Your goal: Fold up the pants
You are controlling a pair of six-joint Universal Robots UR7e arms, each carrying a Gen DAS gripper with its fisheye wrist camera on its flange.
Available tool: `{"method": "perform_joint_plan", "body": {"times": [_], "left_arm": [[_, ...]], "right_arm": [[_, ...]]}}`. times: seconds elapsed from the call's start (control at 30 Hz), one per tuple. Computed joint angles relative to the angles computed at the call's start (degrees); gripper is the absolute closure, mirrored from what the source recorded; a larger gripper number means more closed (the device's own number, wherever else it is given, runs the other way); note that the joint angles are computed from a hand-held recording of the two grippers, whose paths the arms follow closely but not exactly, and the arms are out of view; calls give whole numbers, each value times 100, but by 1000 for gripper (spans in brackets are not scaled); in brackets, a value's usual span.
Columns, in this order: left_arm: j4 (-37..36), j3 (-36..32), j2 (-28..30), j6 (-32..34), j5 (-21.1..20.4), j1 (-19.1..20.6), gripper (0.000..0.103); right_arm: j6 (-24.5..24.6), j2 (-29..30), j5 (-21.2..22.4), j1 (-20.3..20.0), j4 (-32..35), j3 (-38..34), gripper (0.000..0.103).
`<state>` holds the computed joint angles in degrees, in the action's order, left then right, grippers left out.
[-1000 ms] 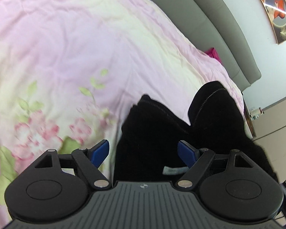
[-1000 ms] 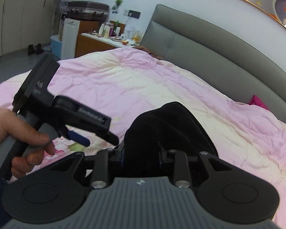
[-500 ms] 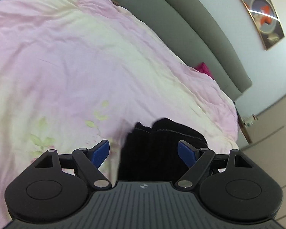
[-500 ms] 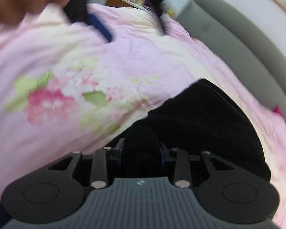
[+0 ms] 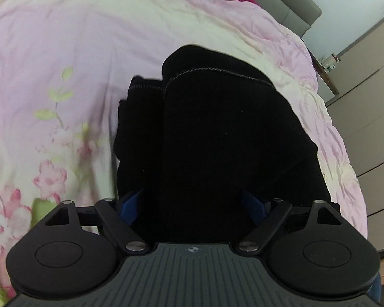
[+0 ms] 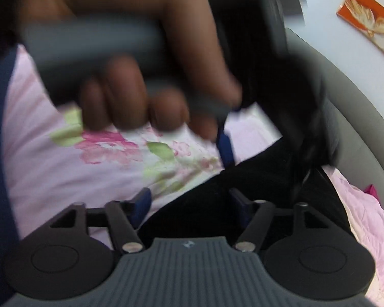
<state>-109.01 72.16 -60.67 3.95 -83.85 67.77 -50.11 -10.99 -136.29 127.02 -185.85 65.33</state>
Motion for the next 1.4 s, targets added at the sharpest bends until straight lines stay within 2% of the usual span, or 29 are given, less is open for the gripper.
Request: {"method": "perform_joint_plan", "body": {"times": [0.03,0.1,0.13,0.17,0.23,0.3,0.37,0.43,0.47,0.5,0.53,0.57,0.6,0.63,0.67,0.7,0.73,0.77,0.8,0.87,0.9,0.97,1.03,1.07,1.13,1.27,1.4], "left_arm": [[-33,19,-14,-122,-82,50,2],[-8,10,-37,-197,-85,57,2],[-25,37,-56,-193,-48,48,2],[-53,80,-78,-194,-16,38,2],[-105,155,-132,-197,42,-3,1],[-131,176,-154,-216,70,-12,1],[-161,213,-188,-230,84,-10,1],[-220,284,-234,-234,136,-38,1],[-235,319,-255,-240,227,-64,1],[-206,321,-257,-221,342,-95,0],[-199,309,-251,-216,425,-126,0],[-245,346,-275,-236,469,-136,0],[-262,348,-275,-270,447,-128,0],[-261,330,-264,-315,408,-114,0],[-242,292,-237,-358,401,-107,0],[-220,276,-238,-355,417,-99,0],[-228,291,-257,-334,438,-95,0],[-249,321,-282,-308,467,-102,0],[-268,341,-301,-276,477,-99,0],[-251,333,-308,-334,444,-76,0],[-229,323,-309,-392,437,-80,0],[-227,339,-330,-387,483,-103,0],[-252,372,-349,-357,527,-127,0],[-255,370,-345,-372,522,-126,0],[-248,370,-348,-427,490,-117,0],[-243,385,-372,-429,514,-116,0],[-236,374,-365,-434,474,-104,0]], "right_arm": [[48,-203,27,47,99,282,36],[392,-689,177,133,362,879,45],[704,-974,297,174,309,1201,45],[1153,-1223,348,208,348,1420,49],[2066,-1679,383,228,186,1787,49],[2864,-1936,-28,211,59,1877,49],[3723,-2107,-526,132,210,1841,49],[4905,-2346,-812,-9,904,1858,52],[5499,-2490,-650,-135,1240,1953,54],[5902,-2621,-270,-309,1461,2119,54],[6064,-2641,-129,-353,1646,2147,54],[5986,-2613,-178,-266,2064,2081,54],[5697,-2593,13,-225,2506,2041,57],[5648,-2632,444,-191,3089,2097,66],[5839,-2599,826,-193,3624,2152,77],[5826,-2462,967,-209,3987,2114,77],[5574,-2366,869,-166,4180,2241,77],[5280,-2259,531,-85,4133,2290,77],[5224,-2257,432,-53,3847,2353,77],[5427,-2535,749,-91,2802,2697,77],[5280,-2631,759,-67,2257,2788,77],[4505,-2640,375,84,1573,2730,76],[3443,-2547,22,207,1053,2573,75],[3105,-2499,-53,222,1012,2455,75],[2736,-2365,-198,191,1270,2127,75],[1458,-1871,-315,105,1325,1468,76],[96,-1447,-1085,167,1167,1069,75]]}}
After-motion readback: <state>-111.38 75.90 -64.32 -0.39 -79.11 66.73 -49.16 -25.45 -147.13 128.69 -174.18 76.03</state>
